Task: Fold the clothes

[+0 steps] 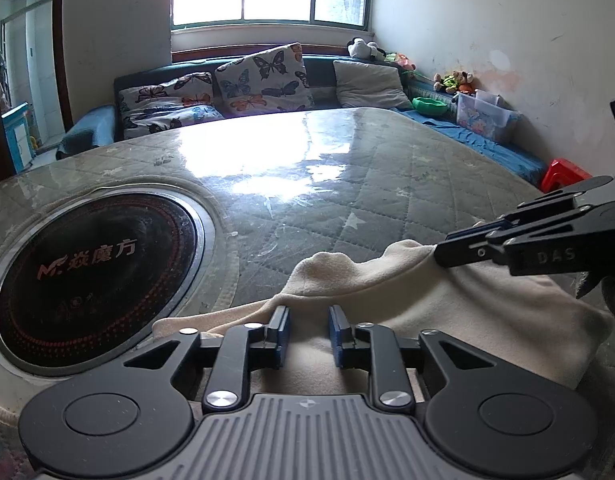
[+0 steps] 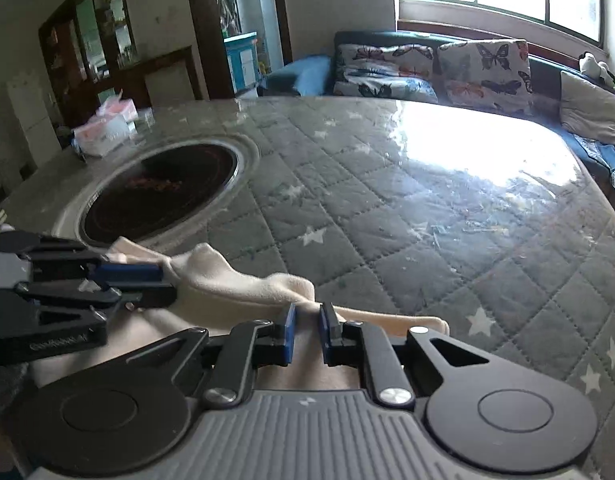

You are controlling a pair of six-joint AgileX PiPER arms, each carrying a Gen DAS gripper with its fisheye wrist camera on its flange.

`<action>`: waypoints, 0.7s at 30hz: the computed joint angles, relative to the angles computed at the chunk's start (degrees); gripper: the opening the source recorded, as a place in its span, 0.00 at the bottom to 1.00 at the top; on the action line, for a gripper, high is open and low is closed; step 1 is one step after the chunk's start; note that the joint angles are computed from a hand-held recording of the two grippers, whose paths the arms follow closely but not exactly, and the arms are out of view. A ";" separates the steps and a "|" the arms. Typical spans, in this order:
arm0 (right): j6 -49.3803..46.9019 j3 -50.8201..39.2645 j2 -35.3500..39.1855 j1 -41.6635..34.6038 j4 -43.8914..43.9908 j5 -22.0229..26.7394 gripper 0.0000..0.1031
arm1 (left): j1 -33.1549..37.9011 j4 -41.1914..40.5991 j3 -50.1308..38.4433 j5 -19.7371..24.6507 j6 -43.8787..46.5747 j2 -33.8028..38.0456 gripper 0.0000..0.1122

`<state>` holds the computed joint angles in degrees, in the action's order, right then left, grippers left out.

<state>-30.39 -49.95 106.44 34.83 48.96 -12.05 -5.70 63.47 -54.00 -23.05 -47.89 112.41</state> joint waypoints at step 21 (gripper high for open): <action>-3.20 10.05 -6.11 9.49 5.72 -6.77 0.24 | 9.81 -3.89 11.44 -7.18 8.64 -6.91 0.25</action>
